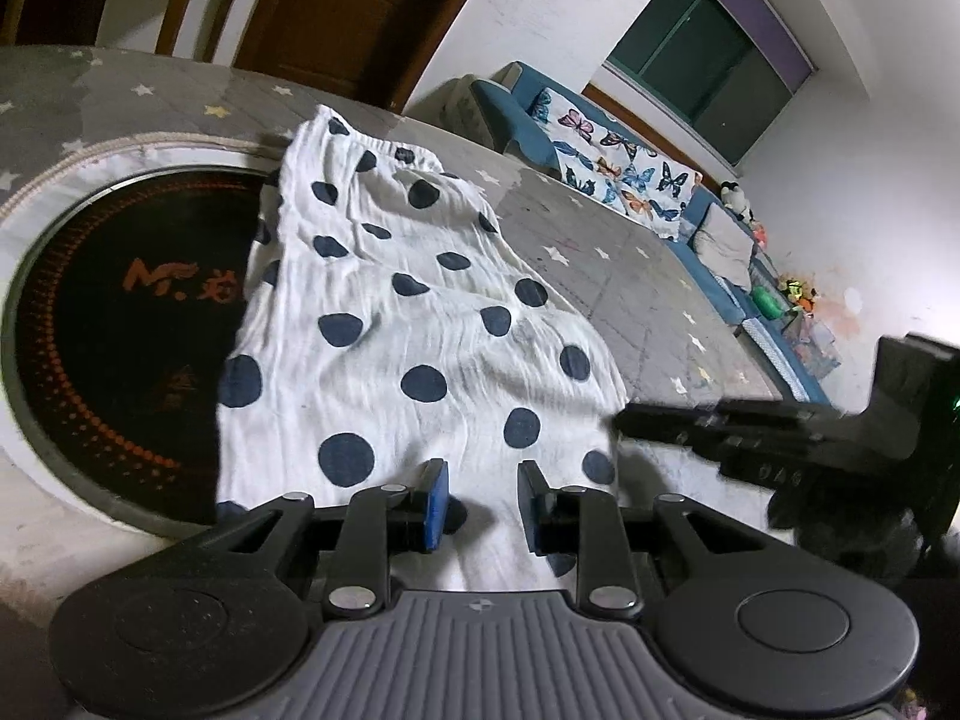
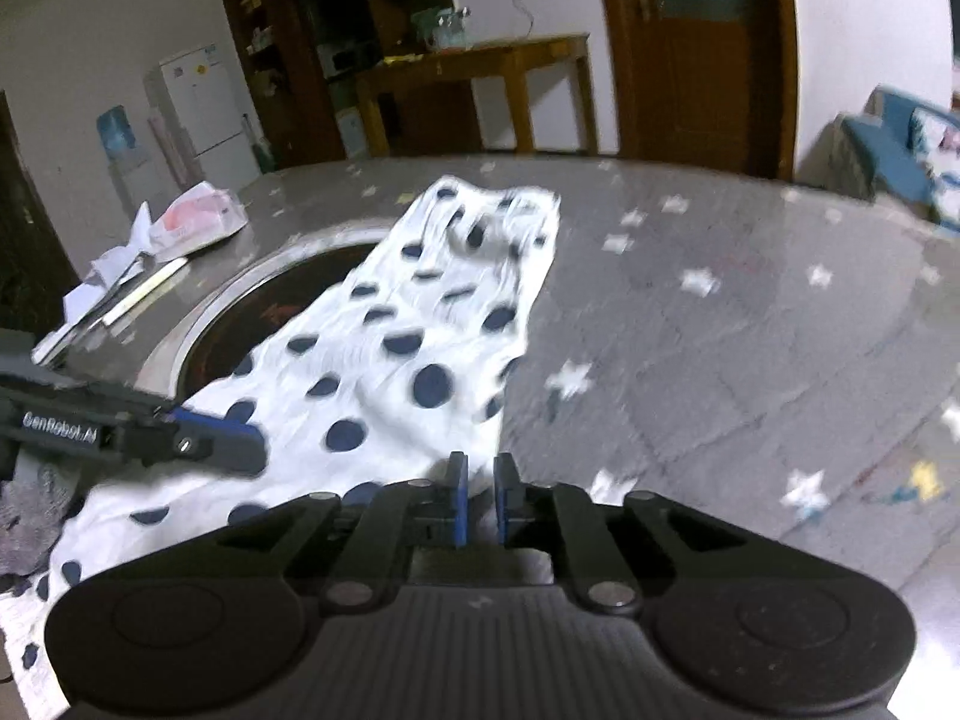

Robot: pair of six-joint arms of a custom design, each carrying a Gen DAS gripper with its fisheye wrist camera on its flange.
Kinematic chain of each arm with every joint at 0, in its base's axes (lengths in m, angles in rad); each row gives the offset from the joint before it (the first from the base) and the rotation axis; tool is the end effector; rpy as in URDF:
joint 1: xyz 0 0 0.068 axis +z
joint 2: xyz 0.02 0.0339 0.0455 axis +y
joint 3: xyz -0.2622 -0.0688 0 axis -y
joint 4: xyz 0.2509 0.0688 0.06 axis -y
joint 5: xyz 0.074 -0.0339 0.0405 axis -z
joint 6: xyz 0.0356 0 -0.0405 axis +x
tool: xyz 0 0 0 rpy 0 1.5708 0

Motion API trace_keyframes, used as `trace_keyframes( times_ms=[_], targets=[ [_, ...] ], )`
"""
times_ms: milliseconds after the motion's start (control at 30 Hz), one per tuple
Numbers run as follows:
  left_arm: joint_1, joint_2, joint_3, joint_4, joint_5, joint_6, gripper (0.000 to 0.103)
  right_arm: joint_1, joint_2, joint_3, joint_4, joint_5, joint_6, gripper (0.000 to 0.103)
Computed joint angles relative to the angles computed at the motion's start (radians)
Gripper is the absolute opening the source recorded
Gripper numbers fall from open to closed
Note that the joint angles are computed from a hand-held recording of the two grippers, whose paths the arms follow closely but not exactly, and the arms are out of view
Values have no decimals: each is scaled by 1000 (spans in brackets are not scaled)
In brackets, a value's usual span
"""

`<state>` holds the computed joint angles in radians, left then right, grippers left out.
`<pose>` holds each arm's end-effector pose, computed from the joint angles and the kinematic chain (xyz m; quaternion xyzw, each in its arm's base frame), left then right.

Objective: Fold clothes
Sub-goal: 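Smooth the folded pants with the right gripper, then grasp the folded edge of the pants with the right gripper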

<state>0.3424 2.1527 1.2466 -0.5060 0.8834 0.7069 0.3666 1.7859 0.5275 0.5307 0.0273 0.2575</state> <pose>0.3685 0.1021 0.0767 0.1967 0.8801 -0.3329 0.2755 0.2729 0.1038 0.0764 -0.0442 0.9113 0.1138 0.3932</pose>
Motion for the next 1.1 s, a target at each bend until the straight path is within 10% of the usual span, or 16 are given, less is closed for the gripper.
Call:
trace_keyframes(
  times_ms=[633,1100],
  targets=[
    [40,-57,-90,50,7,82,28,12,225,384,-160,74,-77,11],
    [52,-27,-85,-8,37,162,30,-68,602,1008,-414,19,-49,12]
  ],
)
